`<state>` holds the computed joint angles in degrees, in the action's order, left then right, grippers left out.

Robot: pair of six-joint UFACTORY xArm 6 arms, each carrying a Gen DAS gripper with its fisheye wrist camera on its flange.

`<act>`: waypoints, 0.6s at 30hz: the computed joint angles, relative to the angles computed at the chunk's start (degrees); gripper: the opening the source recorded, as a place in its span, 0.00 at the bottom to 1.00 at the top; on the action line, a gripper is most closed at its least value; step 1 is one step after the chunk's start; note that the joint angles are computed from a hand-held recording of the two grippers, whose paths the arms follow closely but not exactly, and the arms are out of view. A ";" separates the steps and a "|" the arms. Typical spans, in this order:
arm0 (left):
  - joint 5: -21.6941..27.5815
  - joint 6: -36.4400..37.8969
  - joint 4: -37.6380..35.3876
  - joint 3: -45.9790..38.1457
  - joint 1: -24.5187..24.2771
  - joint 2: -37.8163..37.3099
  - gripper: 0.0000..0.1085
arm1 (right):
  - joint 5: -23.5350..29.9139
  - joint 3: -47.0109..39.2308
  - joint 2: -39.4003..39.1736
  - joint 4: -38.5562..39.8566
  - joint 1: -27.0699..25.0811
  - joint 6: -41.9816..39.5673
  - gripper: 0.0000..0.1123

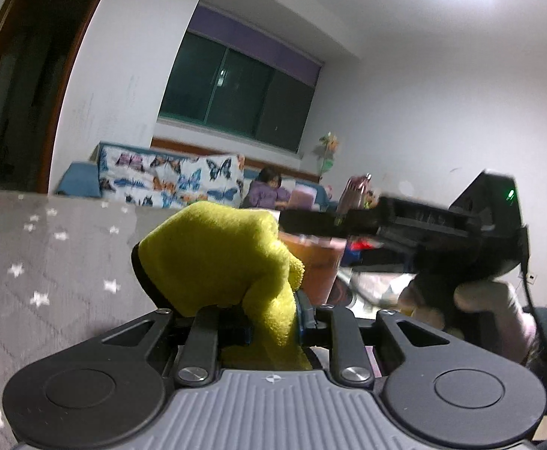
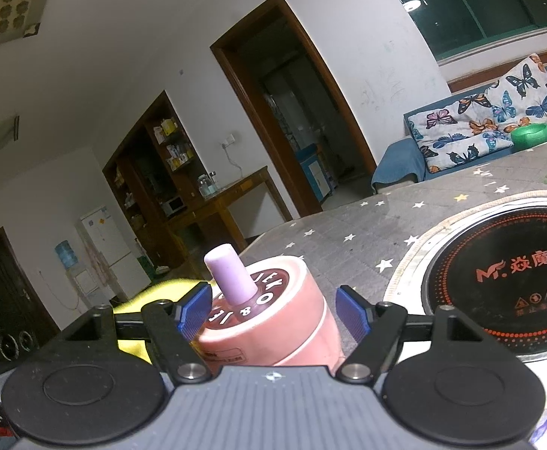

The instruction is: Clean container

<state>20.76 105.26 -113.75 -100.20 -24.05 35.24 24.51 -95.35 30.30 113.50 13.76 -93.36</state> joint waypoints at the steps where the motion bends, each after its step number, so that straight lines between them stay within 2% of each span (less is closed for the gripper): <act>1: -0.36 -0.92 0.95 -0.15 -0.12 0.41 0.21 | -0.05 0.02 -0.03 -0.04 0.03 0.00 0.67; 7: -2.61 -8.77 9.19 -0.47 -1.11 2.23 0.21 | -0.51 0.08 -0.21 -0.51 0.26 0.24 0.67; 10: -3.19 -7.24 8.23 0.43 -1.34 1.43 0.21 | -0.78 0.12 -0.31 -0.69 0.37 0.23 0.67; 13: -2.82 -4.37 4.86 0.89 -1.07 0.04 0.21 | -0.90 0.24 -0.42 -0.77 0.41 0.14 0.67; 18: 0.08 6.09 -6.03 3.16 0.29 -3.92 0.21 | -0.89 0.25 -0.47 -0.96 0.41 0.46 0.67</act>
<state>20.85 111.35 -119.79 -97.04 -23.76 31.32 23.63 -95.10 29.84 112.55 14.17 -92.91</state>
